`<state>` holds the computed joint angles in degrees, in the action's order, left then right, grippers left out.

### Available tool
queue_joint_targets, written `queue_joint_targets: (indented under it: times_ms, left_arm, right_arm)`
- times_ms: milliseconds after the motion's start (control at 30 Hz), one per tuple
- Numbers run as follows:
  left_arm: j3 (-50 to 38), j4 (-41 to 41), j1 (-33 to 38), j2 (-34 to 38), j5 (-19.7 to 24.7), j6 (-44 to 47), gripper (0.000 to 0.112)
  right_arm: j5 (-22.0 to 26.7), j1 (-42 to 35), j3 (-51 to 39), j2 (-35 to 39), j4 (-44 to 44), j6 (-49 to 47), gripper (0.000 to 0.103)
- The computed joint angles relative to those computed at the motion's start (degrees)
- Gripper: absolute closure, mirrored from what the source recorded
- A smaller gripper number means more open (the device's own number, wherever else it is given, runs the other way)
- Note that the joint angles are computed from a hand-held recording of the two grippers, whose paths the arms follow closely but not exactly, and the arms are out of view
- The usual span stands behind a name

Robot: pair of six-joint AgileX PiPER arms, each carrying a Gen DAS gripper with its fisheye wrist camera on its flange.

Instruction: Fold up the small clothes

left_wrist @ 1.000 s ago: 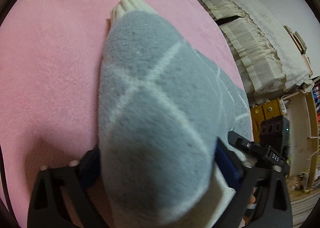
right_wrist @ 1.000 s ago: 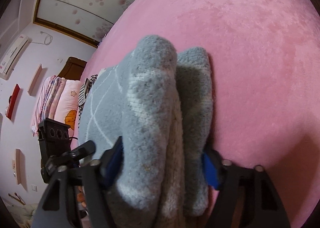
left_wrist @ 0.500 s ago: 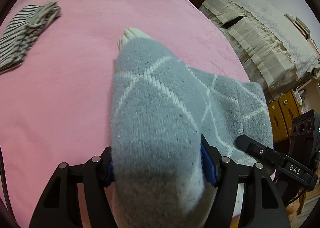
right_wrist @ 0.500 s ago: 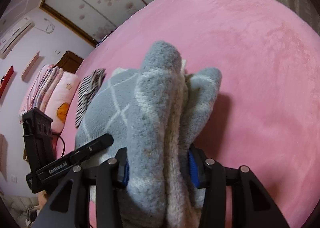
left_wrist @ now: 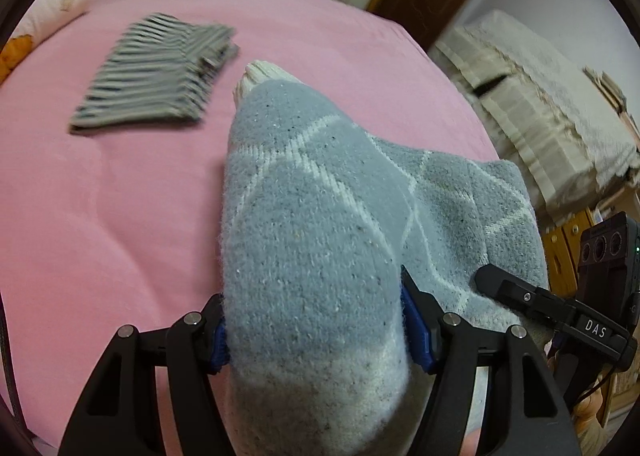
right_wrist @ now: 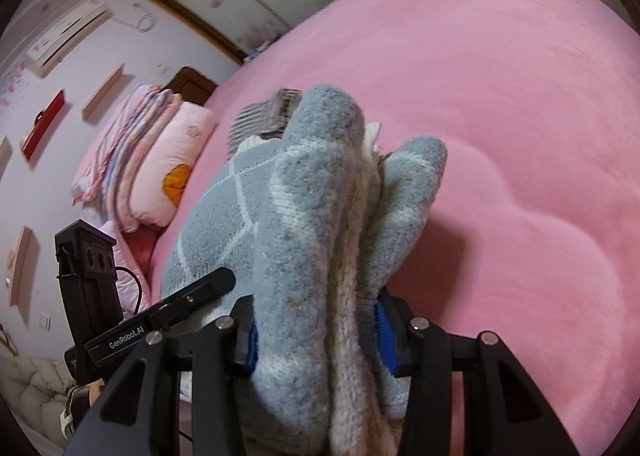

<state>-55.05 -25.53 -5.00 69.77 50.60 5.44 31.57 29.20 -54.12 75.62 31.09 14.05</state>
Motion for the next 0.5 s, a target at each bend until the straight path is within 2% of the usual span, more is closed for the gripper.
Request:
queue_joint_targets:
  times_ms: [167, 300, 333, 400, 500]
  left_arm:
    - [-12.0, -4.2, 15.9, 6.8, 8.9, 12.1, 0.046]
    - [-25.1, -5.3, 22.6, 15.7, 12.1, 17.2, 0.046]
    - [-29.7, -5.7, 24.0, 18.9, 13.0, 18.1, 0.046]
    - [-38.1, -5.9, 25.6, 24.8, 14.4, 18.7, 0.046]
    - [-55.3, -6.2, 27.1, 36.5, 18.0, 17.3, 0.045]
  right_arm:
    - [-0.1, 4.0, -15.5, 11.7, -0.7, 2.0, 0.059]
    - [3.0, 5.6, -34.0, 24.2, -4.3, 6.3, 0.059]
    - [3.6, 5.4, -39.8, 28.1, -4.2, 6.6, 0.059]
    - [7.9, 4.9, -51.1, 34.7, -5.8, 8.5, 0.059]
    - [10.2, 4.2, -68.2, 45.5, -6.7, 9.6, 0.059]
